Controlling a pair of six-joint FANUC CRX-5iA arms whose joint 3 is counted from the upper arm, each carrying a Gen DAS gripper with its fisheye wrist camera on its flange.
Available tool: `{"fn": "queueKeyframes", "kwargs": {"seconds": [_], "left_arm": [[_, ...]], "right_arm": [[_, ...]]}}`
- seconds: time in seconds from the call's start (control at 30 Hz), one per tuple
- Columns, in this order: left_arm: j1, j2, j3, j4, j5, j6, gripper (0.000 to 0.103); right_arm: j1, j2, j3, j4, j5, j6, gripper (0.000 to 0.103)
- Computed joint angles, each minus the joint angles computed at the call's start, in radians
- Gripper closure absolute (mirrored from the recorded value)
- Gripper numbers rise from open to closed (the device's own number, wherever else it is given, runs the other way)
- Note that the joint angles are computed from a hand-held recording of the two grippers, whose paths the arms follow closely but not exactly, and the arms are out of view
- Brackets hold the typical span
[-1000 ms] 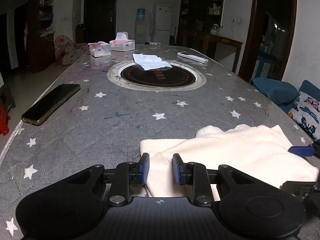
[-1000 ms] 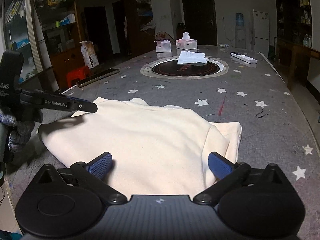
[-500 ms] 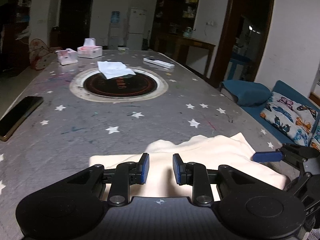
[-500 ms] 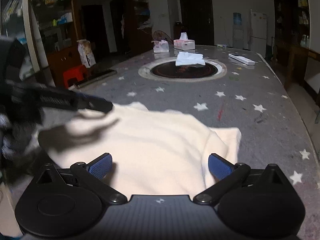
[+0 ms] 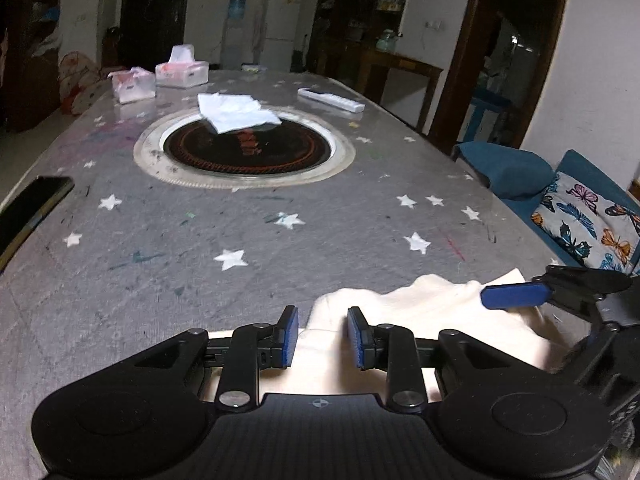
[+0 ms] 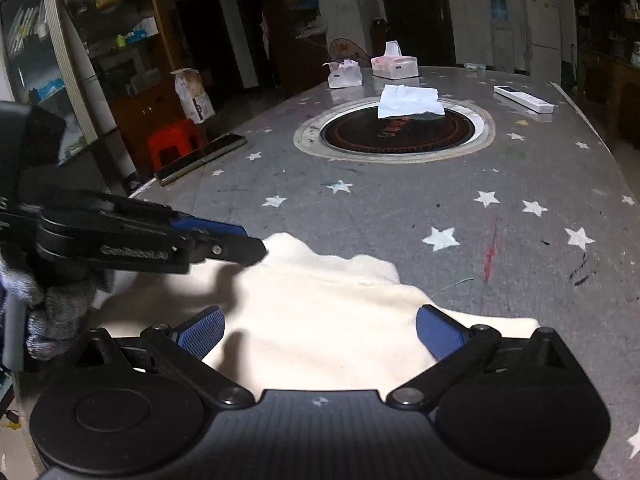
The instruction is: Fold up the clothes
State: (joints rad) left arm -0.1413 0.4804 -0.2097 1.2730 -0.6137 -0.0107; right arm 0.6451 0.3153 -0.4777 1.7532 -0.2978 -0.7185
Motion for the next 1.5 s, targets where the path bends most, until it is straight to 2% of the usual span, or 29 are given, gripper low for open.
{"fn": "queueKeyframes", "kwargs": {"seconds": [0.17, 0.3, 0.37, 0.47, 0.53, 0.63, 0.83, 0.97, 1.1, 1.2, 1.33, 1.5], "left_arm": [[0.002, -0.035, -0.046, 0.094, 0.001, -0.074, 0.074], [0.013, -0.107, -0.144, 0.231, -0.029, -0.229, 0.074], [0.029, -0.147, -0.201, 0.279, -0.072, -0.305, 0.076], [0.070, -0.204, -0.288, 0.304, -0.153, -0.402, 0.076], [0.098, -0.225, -0.321, 0.265, -0.176, -0.393, 0.076], [0.126, -0.228, -0.336, 0.184, -0.165, -0.330, 0.077], [0.128, -0.230, -0.360, 0.217, -0.151, -0.342, 0.076], [0.129, -0.245, -0.370, 0.264, -0.162, -0.367, 0.076], [0.132, -0.228, -0.364, 0.245, -0.128, -0.327, 0.075], [0.124, -0.230, -0.371, 0.262, -0.117, -0.349, 0.075], [0.130, -0.235, -0.362, 0.242, -0.119, -0.327, 0.075], [0.126, -0.242, -0.361, 0.261, -0.120, -0.333, 0.074]], "right_arm": [[0.053, -0.037, -0.025, -0.071, -0.083, 0.056, 0.000], [0.141, -0.049, -0.033, -0.169, -0.208, 0.168, 0.000], [0.188, -0.043, -0.031, -0.204, -0.278, 0.222, 0.000], [0.229, -0.043, -0.045, -0.181, -0.331, 0.229, 0.000], [0.253, -0.041, -0.050, -0.190, -0.351, 0.245, 0.000], [0.278, -0.028, -0.045, -0.248, -0.351, 0.284, 0.000], [0.294, -0.032, -0.054, -0.269, -0.348, 0.275, 0.000], [0.322, -0.057, -0.069, -0.268, -0.424, 0.253, 0.000], [0.351, -0.056, -0.066, -0.357, -0.503, 0.277, 0.000], [0.348, -0.052, -0.067, -0.426, -0.483, 0.317, 0.000], [0.337, -0.083, -0.095, -0.388, -0.464, 0.260, 0.000], [0.371, -0.090, -0.099, -0.427, -0.611, 0.260, 0.000]]}}
